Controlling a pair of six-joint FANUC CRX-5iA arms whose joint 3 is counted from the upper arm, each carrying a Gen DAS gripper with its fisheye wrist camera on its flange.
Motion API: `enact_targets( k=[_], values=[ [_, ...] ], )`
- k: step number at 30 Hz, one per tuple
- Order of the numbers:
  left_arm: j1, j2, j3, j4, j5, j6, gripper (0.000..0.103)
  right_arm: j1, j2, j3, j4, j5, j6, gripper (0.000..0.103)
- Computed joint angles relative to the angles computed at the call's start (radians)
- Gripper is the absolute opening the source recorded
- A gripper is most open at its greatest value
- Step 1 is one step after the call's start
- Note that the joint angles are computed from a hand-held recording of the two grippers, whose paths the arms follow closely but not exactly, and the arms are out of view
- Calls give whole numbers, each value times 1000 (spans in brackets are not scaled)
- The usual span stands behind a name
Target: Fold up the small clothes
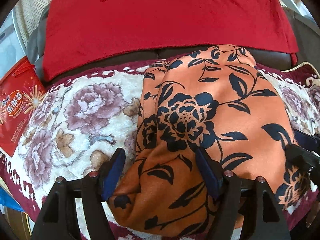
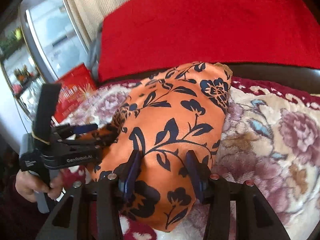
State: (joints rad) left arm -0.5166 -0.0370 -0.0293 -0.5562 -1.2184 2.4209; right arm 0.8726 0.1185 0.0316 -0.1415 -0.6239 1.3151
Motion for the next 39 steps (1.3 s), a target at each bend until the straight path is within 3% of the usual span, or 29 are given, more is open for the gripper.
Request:
enact_targets(
  k=[2,6,10,19,23,26,27,31,34,37,39],
  values=[
    [-6,7,6,-13,-10,8,77,-13,3,9,-43,-1,24,51],
    [-14,16,16,-32,-25,9,79,7,-13,-20,-1,31,21,51],
    [-28,24,29,-49,-48,18,82,-13,0,7,-74,13,67,53],
    [-27,42,65,-37,-97,-26,83,-20,11,36,-92,-29,87,53],
    [-9,-57,23,-34,-20,-26,83,-90,13,91,-263,-98,171,59],
    [66,-147,-42,23,62,-17,91,-151,3,97,-358,-99,158,74],
    [109,-170,-70,66,94,-25,95,-180,6,104,-411,-103,169,75],
    [368,-223,-242,435,257,-227,96,-320,80,183,-691,-216,229,79],
    [505,-230,-387,767,345,-475,96,-389,155,233,-859,-300,244,80],
    [545,-221,-494,999,412,-652,96,-392,203,269,-888,-331,241,79],
    [543,-201,-541,1137,431,-773,96,-381,211,279,-880,-321,244,87]
  ],
)
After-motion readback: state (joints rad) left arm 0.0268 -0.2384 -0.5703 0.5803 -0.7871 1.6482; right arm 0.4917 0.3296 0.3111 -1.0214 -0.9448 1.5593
